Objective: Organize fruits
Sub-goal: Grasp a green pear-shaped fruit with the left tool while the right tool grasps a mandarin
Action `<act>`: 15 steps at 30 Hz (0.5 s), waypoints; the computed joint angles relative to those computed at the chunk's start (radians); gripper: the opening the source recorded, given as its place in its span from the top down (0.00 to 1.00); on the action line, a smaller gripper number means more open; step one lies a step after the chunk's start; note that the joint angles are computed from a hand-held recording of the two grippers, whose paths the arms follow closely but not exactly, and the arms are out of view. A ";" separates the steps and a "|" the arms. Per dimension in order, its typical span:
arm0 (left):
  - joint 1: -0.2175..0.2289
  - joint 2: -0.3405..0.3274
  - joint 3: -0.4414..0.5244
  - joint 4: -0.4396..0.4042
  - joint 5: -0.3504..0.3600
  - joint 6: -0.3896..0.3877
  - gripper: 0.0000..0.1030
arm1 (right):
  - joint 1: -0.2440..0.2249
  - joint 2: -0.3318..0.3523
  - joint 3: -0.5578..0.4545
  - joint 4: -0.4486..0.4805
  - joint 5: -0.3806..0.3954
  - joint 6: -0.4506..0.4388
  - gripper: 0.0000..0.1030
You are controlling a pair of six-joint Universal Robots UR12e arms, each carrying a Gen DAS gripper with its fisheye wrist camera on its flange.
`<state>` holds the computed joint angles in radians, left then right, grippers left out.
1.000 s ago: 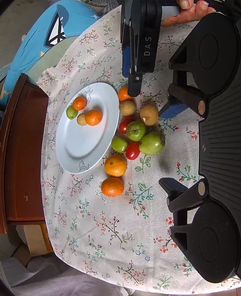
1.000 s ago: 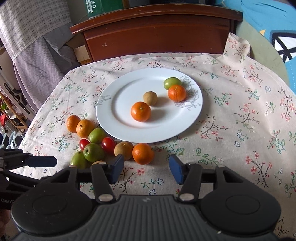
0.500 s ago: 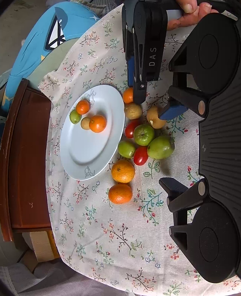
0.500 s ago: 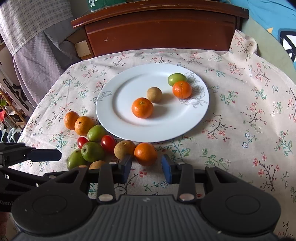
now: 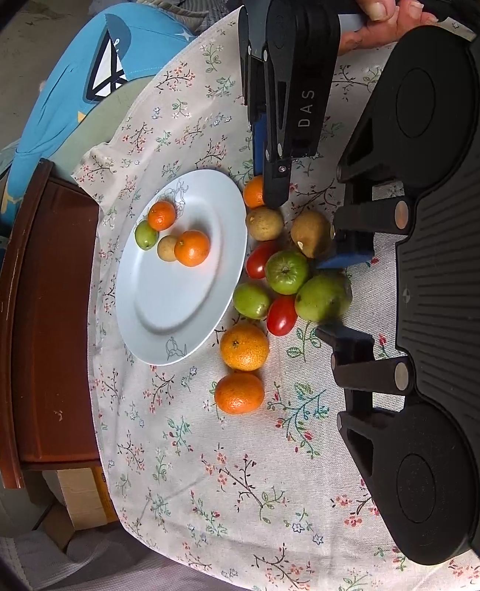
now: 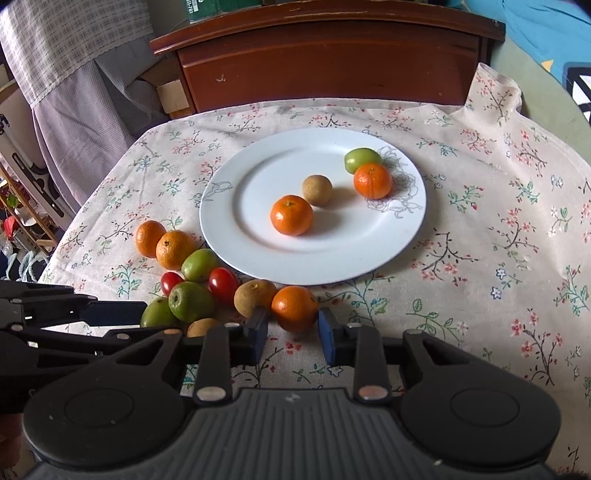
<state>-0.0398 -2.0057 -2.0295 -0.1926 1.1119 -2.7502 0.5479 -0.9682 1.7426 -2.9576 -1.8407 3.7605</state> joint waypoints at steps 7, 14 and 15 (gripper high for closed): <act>0.004 0.011 -0.008 0.017 -0.001 -0.009 0.76 | 0.004 -0.008 -0.003 0.003 -0.003 -0.011 0.74; 0.003 0.014 -0.012 0.017 0.005 0.004 0.76 | 0.007 -0.009 -0.003 -0.015 0.002 -0.026 0.74; 0.001 0.011 -0.008 0.005 0.013 0.005 0.76 | 0.007 -0.010 -0.003 -0.010 0.000 -0.022 0.74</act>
